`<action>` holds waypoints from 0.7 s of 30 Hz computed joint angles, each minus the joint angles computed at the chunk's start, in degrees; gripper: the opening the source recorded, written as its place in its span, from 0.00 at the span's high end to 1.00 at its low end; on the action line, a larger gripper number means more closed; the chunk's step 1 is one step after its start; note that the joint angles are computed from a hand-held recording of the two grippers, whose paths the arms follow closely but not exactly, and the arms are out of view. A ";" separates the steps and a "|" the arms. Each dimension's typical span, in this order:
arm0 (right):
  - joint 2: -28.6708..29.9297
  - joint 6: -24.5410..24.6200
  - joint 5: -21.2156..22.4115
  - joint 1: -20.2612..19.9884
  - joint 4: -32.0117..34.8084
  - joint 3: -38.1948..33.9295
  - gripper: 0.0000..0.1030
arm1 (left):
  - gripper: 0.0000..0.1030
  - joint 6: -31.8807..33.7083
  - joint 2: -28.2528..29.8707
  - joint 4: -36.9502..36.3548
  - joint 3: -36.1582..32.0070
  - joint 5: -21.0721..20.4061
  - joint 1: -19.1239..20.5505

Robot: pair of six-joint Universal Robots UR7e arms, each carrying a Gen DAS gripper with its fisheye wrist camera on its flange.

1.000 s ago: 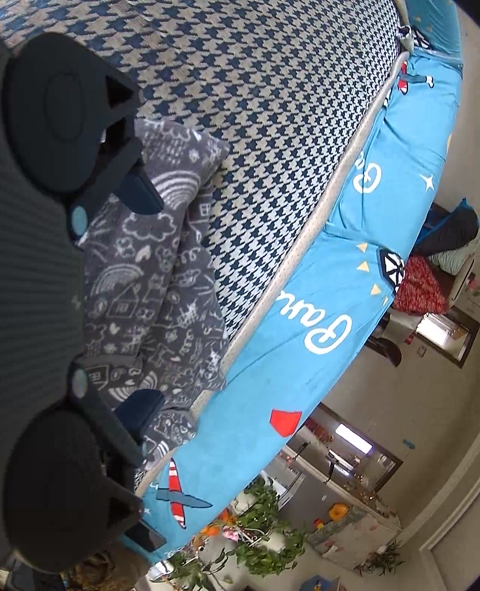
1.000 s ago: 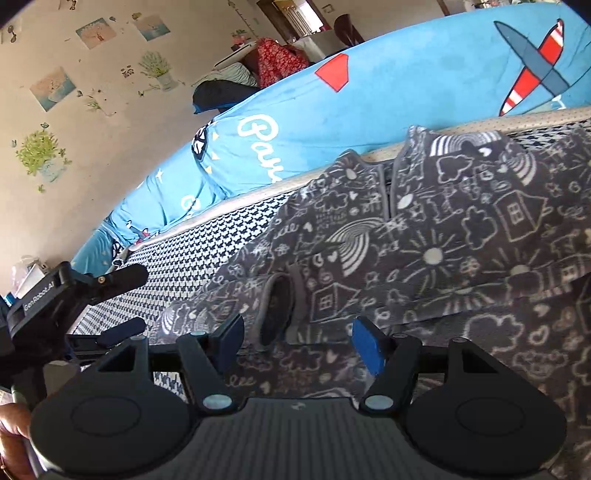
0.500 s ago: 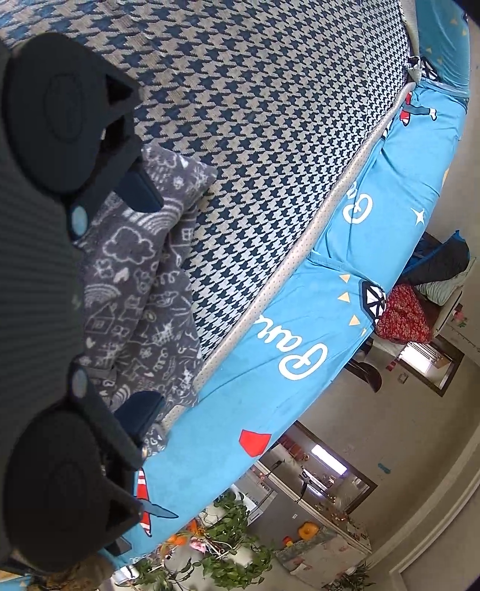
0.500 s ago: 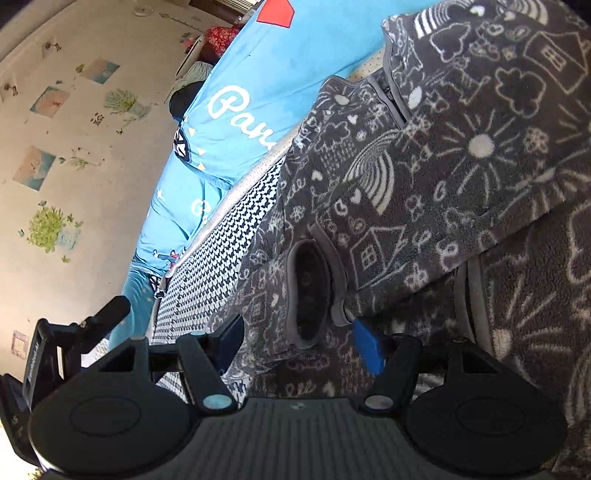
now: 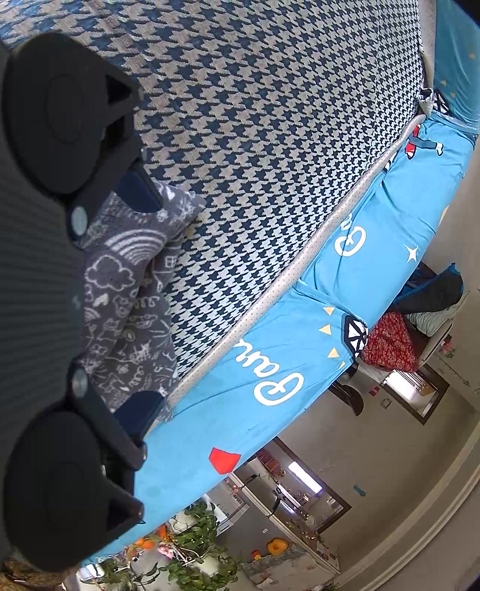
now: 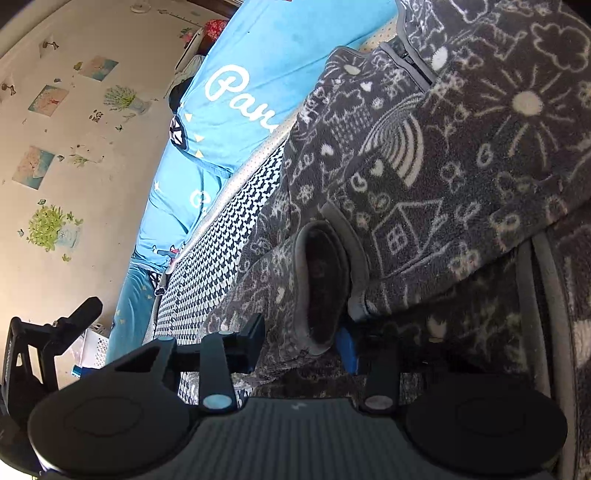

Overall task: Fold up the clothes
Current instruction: 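Grasp the jacket side edge with the right gripper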

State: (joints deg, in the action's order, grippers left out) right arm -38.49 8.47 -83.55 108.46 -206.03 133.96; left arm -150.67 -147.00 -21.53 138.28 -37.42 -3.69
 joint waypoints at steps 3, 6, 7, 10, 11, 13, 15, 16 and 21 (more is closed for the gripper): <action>0.93 0.03 -1.46 0.65 -0.87 -0.80 0.78 | 0.00 -0.46 0.33 -0.04 -0.25 0.01 0.81; 1.12 -0.34 -2.50 1.39 -2.18 -1.18 0.87 | 0.00 -0.68 0.55 -0.05 -0.39 -0.04 1.42; 1.04 -0.27 -2.62 1.62 -2.68 -1.23 0.88 | 0.00 -0.49 0.45 -0.36 -0.34 0.08 1.59; 0.04 -1.86 -2.72 2.50 -5.33 -1.29 0.89 | 0.00 0.66 0.33 -1.59 -0.06 0.57 1.95; -0.55 -2.80 -2.85 2.80 -6.57 -1.24 0.89 | 0.00 1.38 0.44 -2.30 0.10 0.89 2.25; -1.86 -4.41 -3.05 3.25 -9.07 -1.14 0.89 | 0.00 3.22 0.82 -4.27 0.56 1.74 3.11; -3.57 -5.60 -3.66 3.44 -12.09 -0.79 0.89 | 0.00 6.22 1.20 -7.83 1.27 3.22 4.70; -4.54 -6.32 -4.03 3.52 -13.68 -0.57 0.89 | 0.00 7.81 1.35 -9.75 1.70 3.94 5.44; -7.85 -13.13 -13.22 4.87 -26.92 0.09 0.89 | 0.00 18.17 2.35 -21.17 4.30 6.96 9.34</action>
State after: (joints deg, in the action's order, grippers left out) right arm -46.34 -4.66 -96.77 113.33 -232.95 134.05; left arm -132.50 -144.64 -42.70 142.58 -30.46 5.65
